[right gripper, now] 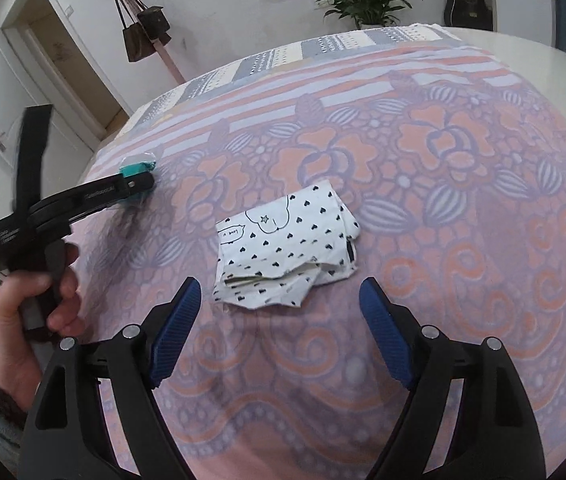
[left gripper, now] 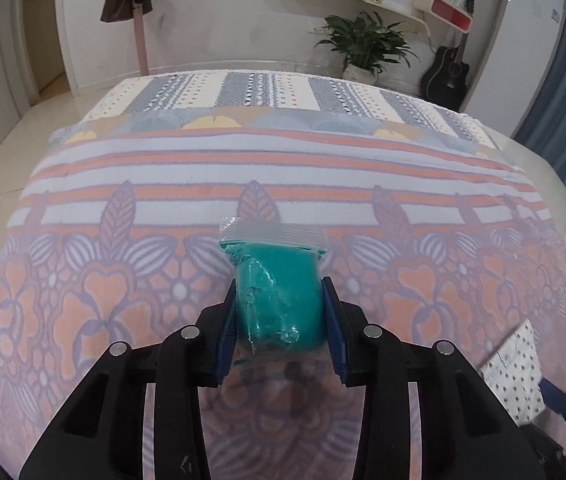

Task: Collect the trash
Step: 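Grasp the teal packet with the left gripper while the right grasps the white dotted tissue, then carry the packet and tissue over the teal basket and release both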

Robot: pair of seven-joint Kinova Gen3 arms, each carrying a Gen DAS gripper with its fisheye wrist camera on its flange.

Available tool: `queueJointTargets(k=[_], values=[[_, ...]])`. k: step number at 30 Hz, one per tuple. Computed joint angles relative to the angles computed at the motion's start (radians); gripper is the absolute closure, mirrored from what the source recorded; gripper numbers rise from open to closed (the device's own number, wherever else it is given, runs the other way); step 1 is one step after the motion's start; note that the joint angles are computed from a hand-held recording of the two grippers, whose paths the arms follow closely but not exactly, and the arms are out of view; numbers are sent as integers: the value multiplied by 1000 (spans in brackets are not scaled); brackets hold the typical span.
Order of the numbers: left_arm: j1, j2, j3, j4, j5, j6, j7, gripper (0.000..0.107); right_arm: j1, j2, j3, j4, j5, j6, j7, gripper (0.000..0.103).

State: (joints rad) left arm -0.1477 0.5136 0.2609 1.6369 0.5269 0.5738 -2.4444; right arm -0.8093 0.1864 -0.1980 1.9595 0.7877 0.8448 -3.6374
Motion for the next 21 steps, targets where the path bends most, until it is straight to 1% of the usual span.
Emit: queueJointTargets(k=[2,5,6,7,8,9,10,11,12,13,15,16,18,21], values=[[-24,-5,15,10,17,12,-27,71,13,13,7,-16,-6,-4,25,26],[-38,-10,13,15,34,24,-47,71,31,33,23,-42,-21,-4,68,26],[-40,-11,10,14,38,31,-50,71,36,47,27,-62,-29,11,90,26],[-42,-12,7,13,43,36,-53,71,49,64,14,-87,-35,38,114,27],[-47,-13,5,14,48,41,-58,71,43,81,17,-110,-43,69,135,33],[-52,-16,4,16,54,44,-66,71,19,105,39,-142,-56,110,172,41],[-55,-16,1,15,59,48,-72,71,-18,127,73,-172,-74,151,208,45],[-64,-19,2,18,68,50,-82,71,-37,142,88,-192,-83,177,232,57],[-69,-22,1,21,77,52,-90,71,-38,147,85,-201,-82,187,243,69],[-77,-25,2,24,89,56,-99,71,-28,154,63,-210,-71,201,246,72],[-95,-30,5,29,117,70,-121,71,-39,169,64,-231,-70,230,261,81],[-104,-36,5,34,131,77,-134,71,-47,174,68,-239,-69,241,266,84],[-122,-50,3,46,161,88,-166,71,-54,168,72,-236,-62,228,266,95],[-151,-68,-10,56,204,116,-217,71,-60,150,74,-231,-46,202,261,98]])
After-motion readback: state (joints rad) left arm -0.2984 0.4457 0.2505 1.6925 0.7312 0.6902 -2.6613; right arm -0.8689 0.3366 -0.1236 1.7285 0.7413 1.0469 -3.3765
